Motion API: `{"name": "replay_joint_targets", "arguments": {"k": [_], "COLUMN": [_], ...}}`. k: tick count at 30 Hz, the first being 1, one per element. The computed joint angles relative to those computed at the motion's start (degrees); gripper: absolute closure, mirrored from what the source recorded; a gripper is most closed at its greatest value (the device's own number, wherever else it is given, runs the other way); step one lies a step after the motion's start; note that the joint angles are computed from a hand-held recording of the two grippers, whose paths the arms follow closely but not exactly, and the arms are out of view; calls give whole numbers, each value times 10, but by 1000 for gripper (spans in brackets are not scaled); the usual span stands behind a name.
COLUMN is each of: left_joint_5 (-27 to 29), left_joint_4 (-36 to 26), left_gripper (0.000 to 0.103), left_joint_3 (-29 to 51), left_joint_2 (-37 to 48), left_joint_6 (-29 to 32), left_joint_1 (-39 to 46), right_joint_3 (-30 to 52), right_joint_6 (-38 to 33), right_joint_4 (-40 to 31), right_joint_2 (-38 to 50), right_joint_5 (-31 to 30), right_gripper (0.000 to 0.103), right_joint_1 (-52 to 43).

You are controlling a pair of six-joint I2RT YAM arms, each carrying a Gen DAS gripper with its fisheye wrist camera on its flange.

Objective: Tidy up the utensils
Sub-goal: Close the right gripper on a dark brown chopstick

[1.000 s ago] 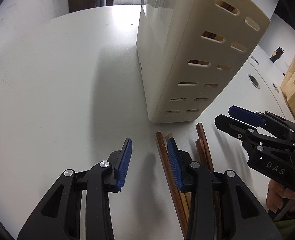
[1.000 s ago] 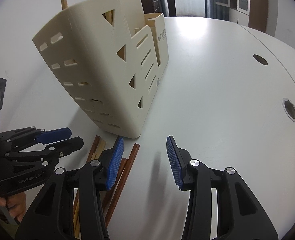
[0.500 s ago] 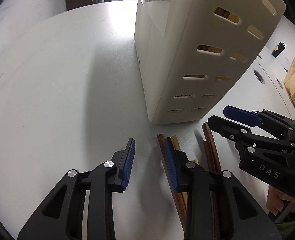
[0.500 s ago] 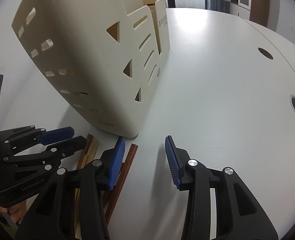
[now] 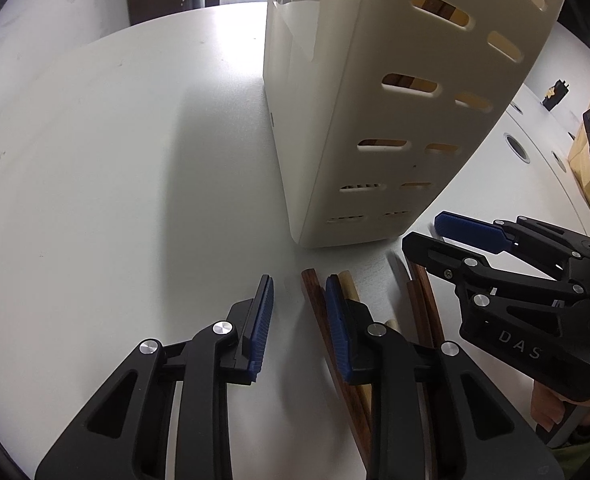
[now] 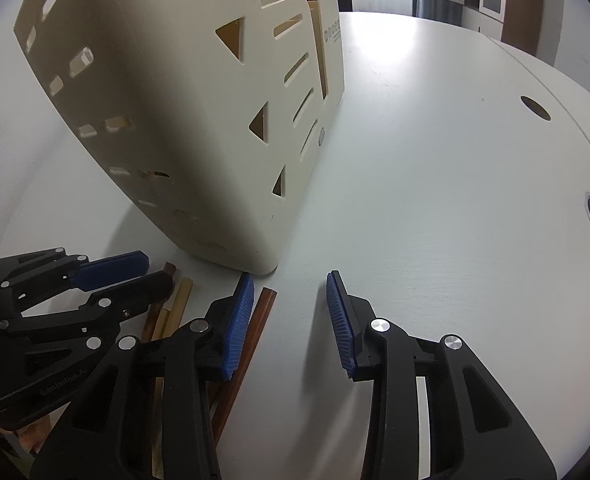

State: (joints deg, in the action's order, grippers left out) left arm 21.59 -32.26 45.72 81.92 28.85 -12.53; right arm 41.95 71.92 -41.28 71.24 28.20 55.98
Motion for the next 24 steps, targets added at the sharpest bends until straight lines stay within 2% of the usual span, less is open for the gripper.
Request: {"name": "replay_joint_targets", "arguments": {"k": [9, 14, 20, 24], "left_joint_5": [-12, -24, -36, -38], "left_joint_4": [19, 35, 50, 52], "left_gripper": [81, 90, 92, 94], "left_joint_3": [-11, -19, -27, -28], "left_joint_2": [-5, -9, -12, -13], "left_joint_6": [-1, -7, -12, -10], "left_joint_1": [-12, -20, -31, -32], "right_joint_3": [18, 21, 19, 13], "right_joint_6": [0, -2, 2, 19], "right_joint_4": [-19, -32, -39, -38], "right_joint_2": [24, 31, 35, 29], "right_joint_5": [8, 17, 25, 27], "right_gripper": [66, 76, 87, 90], "right_joint_1": [13, 13, 20, 32]}}
